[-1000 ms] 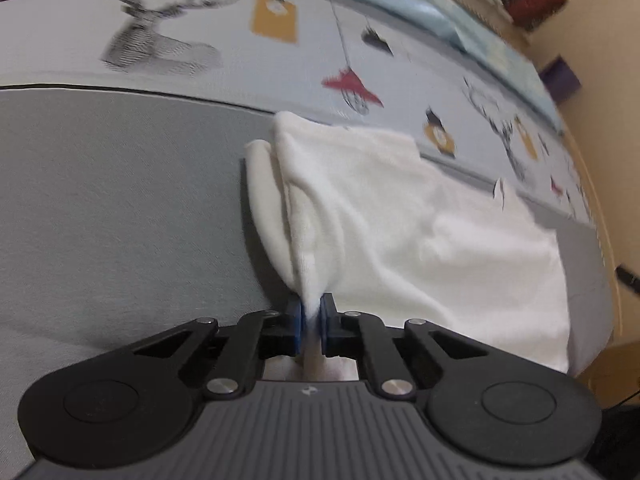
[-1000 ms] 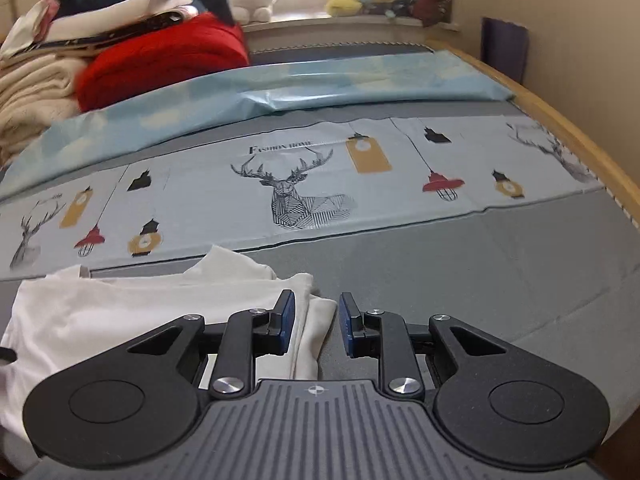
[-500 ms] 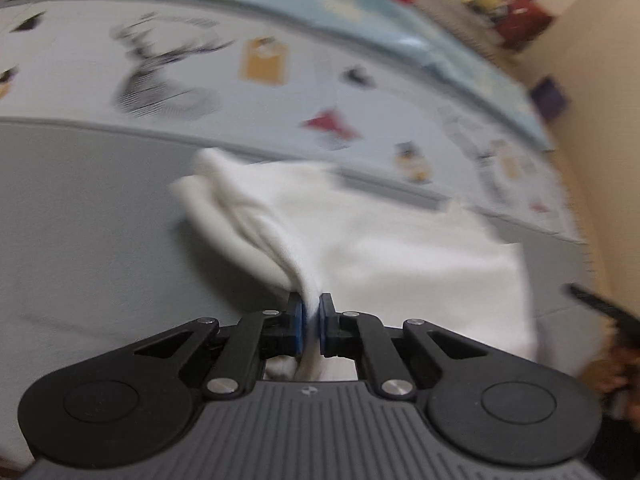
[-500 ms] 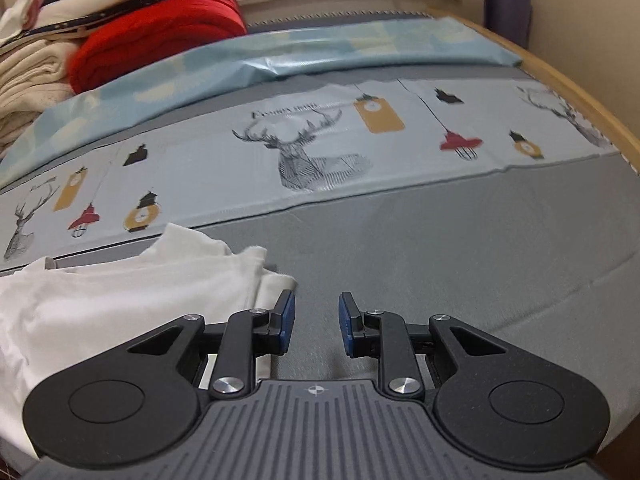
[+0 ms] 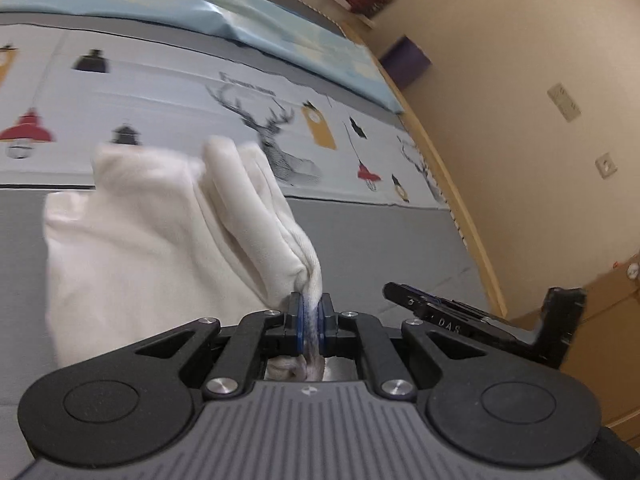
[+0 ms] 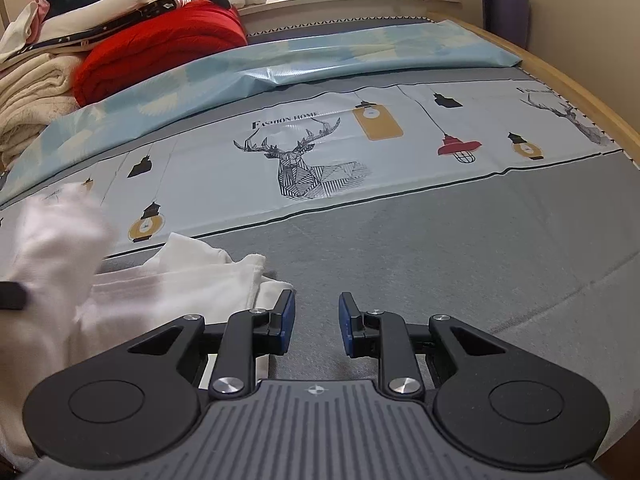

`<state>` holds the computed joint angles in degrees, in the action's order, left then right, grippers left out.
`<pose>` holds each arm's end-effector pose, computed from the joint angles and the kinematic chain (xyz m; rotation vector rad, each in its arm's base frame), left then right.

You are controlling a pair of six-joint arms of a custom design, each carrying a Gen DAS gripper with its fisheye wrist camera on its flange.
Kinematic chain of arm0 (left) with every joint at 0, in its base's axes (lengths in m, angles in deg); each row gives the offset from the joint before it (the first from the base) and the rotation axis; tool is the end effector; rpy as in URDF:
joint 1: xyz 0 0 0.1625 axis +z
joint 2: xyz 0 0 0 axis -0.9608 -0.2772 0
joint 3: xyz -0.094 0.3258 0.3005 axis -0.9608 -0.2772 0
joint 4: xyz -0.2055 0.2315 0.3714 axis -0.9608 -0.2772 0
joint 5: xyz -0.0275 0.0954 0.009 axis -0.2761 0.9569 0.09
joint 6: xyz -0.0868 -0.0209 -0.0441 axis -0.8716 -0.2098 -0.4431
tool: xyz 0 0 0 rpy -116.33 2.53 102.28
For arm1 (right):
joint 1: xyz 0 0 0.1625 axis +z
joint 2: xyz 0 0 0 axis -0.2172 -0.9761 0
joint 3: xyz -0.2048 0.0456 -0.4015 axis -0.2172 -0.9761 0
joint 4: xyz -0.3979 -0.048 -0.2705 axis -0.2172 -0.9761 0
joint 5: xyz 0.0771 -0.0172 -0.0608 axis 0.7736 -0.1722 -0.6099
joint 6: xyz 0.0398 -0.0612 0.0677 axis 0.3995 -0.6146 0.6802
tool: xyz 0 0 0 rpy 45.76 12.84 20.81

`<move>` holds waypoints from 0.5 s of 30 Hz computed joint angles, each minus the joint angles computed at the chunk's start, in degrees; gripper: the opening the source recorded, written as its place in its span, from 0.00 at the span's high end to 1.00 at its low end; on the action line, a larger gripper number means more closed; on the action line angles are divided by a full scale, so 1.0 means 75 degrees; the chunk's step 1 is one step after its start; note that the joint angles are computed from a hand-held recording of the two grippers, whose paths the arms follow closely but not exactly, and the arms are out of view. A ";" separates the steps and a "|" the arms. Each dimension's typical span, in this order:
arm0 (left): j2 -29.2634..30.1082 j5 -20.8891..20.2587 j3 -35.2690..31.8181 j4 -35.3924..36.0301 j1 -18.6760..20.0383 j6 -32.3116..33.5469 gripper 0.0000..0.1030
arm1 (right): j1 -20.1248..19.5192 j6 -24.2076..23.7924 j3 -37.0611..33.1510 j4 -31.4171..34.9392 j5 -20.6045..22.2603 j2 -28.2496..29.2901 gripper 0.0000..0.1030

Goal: Fold small clothes

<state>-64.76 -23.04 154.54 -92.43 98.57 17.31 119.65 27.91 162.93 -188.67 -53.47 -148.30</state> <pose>-0.2393 -0.3278 0.2580 -0.0403 2.7837 -1.0106 0.2270 -0.4145 0.2312 0.7726 -2.5218 0.7155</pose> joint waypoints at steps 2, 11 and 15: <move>0.0547 -0.0101 -0.0085 -0.0605 0.0102 0.0456 0.93 | -0.0022 -0.0005 0.0001 0.0046 0.0042 -0.0031 0.76; -0.1159 -0.0069 0.0027 0.1714 -0.0160 -0.0408 0.76 | -0.0247 0.0826 -0.0272 0.1368 0.1072 -0.0072 0.76; -0.1460 -0.0640 -0.0145 0.3616 -0.0249 -0.0736 0.76 | -0.0246 0.1499 -0.0501 0.2435 0.1469 0.0146 0.75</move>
<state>-75.70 -27.84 153.45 -65.31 96.70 11.79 117.81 39.15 159.17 -170.41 -42.46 -147.20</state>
